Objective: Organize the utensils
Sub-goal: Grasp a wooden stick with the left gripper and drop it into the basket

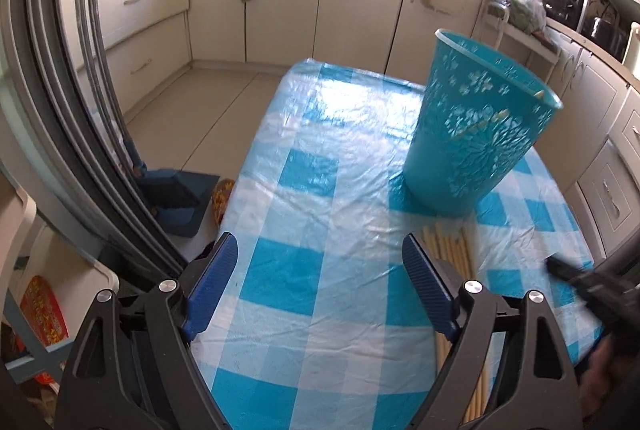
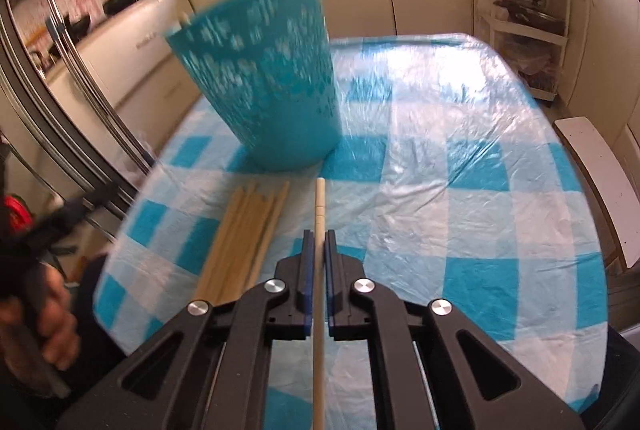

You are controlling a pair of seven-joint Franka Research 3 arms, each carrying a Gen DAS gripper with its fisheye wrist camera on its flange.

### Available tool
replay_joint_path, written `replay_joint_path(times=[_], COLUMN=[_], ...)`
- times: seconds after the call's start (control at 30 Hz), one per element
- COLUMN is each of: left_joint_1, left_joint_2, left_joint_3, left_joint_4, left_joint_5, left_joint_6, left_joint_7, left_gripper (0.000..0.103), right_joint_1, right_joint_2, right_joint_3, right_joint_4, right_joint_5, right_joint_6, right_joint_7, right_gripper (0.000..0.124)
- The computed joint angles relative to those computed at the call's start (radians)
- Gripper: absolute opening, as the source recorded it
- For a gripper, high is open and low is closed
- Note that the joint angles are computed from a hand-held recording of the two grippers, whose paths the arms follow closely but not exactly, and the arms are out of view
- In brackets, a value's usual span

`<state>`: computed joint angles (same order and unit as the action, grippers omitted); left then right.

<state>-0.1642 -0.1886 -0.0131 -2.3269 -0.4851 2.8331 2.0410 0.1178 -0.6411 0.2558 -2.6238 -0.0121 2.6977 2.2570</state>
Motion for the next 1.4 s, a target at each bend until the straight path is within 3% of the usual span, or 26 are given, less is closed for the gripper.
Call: replay_joint_path(times=[0.17, 0.33, 0.47, 0.63, 0.67, 0.83, 1.07, 1.17, 1.27, 1.4], left_joint_1=[0.013, 0.008, 0.006, 0.014, 0.017, 0.033, 0.052, 0.053, 0.049, 0.035], left_joint_2=[0.008, 0.004, 0.0, 0.012, 0.016, 0.039, 0.043, 0.033, 0.015, -0.022], left_joint_3=[-0.006, -0.007, -0.007, -0.006, -0.006, -0.011, -0.027, -0.027, -0.023, -0.014], left_joint_4=[0.003, 0.004, 0.004, 0.013, 0.016, 0.037, 0.042, 0.038, 0.03, 0.008], left_joint_5=[0.018, 0.003, -0.009, -0.023, -0.027, -0.053, -0.062, -0.064, -0.066, -0.059], left_joint_6=[-0.022, -0.037, -0.051, -0.068, -0.072, -0.091, -0.098, -0.098, -0.095, -0.076], left_joint_7=[-0.019, -0.012, -0.009, -0.01, -0.01, -0.01, -0.014, -0.016, -0.015, -0.012], left_gripper=[0.081, 0.081, 0.081, 0.081, 0.081, 0.081, 0.081, 0.081, 0.081, 0.082], right_joint_1=[-0.017, -0.143, -0.401, -0.694, -0.716, -0.659, -0.473, -0.401, -0.357, -0.312], right_joint_2=[-0.017, 0.122, 0.27, 0.413, 0.43, 0.458, 0.462, 0.423, 0.379, 0.27], right_joint_3=[-0.019, 0.057, 0.241, 0.471, 0.491, 0.437, 0.282, 0.219, 0.174, 0.123], right_joint_4=[0.074, 0.241, 0.401, 0.552, 0.564, 0.559, 0.538, 0.499, 0.461, 0.381], right_joint_5=[0.021, -0.025, -0.156, -0.413, -0.45, -0.507, -0.416, -0.389, -0.401, -0.438], right_joint_6=[0.126, 0.293, 0.378, 0.337, 0.321, 0.281, 0.244, 0.235, 0.238, 0.24], right_joint_7=[-0.021, -0.023, 0.107, 0.346, 0.379, 0.412, 0.294, 0.26, 0.284, 0.341], right_gripper=[0.006, 0.006, 0.006, 0.006, 0.006, 0.006, 0.006, 0.008, 0.017, 0.019])
